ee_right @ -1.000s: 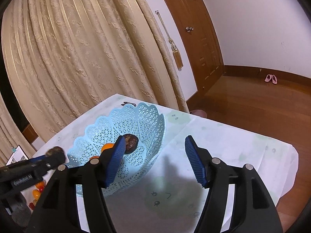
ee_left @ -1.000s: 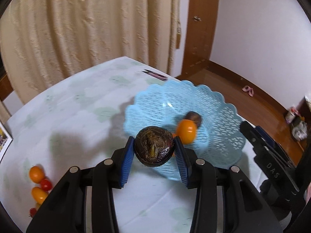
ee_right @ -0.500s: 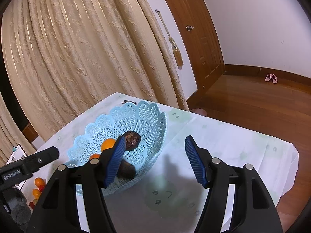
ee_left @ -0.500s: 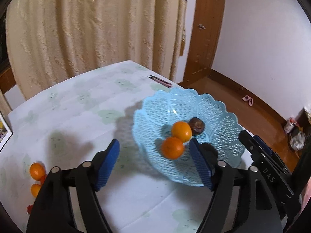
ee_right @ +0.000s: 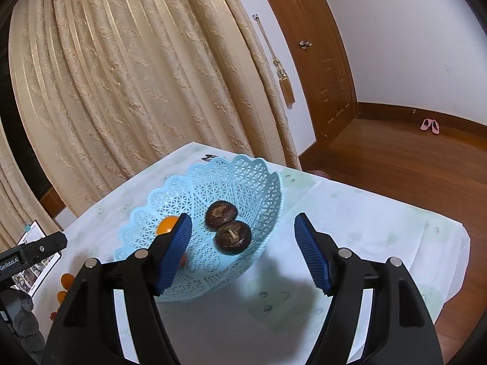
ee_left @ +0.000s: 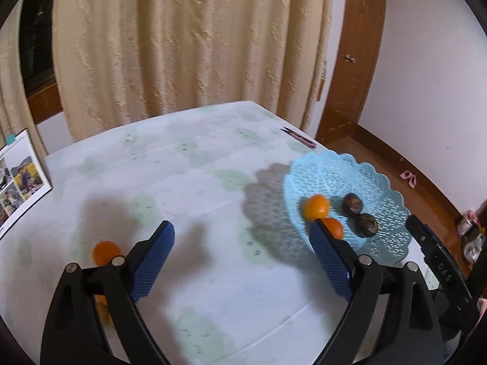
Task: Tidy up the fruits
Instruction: 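Move both open grippers back over the remaining fruit pile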
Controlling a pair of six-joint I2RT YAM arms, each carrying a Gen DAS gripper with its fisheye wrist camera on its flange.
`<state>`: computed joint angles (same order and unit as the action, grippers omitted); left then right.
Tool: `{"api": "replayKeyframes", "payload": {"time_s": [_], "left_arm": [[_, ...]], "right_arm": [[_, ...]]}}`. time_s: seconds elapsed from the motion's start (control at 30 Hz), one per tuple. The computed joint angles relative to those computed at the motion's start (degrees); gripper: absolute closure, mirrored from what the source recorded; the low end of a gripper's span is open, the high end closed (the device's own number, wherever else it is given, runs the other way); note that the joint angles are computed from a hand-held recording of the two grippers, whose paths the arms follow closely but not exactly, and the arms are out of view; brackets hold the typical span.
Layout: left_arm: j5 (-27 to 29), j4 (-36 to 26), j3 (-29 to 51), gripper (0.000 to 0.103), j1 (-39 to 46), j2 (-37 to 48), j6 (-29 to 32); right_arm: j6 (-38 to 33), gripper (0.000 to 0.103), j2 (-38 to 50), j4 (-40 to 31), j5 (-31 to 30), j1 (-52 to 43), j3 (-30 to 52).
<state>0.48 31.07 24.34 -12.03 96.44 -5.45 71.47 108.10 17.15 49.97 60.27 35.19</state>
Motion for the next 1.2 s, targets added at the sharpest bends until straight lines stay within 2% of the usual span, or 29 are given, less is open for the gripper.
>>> {"api": "replayKeyframes", "payload": {"time_s": [0.3,0.63,0.97,1.2], "left_arm": [[4.05,0.38,-3.43,0.013,10.10,-3.42,2.68],[10.02,-0.61,-4.94,0.013,23.12,-5.27,5.98],[13.57,1.95,-5.12,0.013,32.84,1.21,10.23],[13.88,3.22,-3.42,0.013,32.33,8.61,12.71]], "right_arm": [[-3.32,0.026,1.08,0.43,-1.47,1.03,2.95],[-7.03,0.026,3.31,-0.65,-3.08,2.17,8.16],[-10.73,0.026,7.06,-1.32,-6.00,3.39,13.90],[-12.94,0.026,10.12,-2.54,-8.00,4.28,18.62]]}}
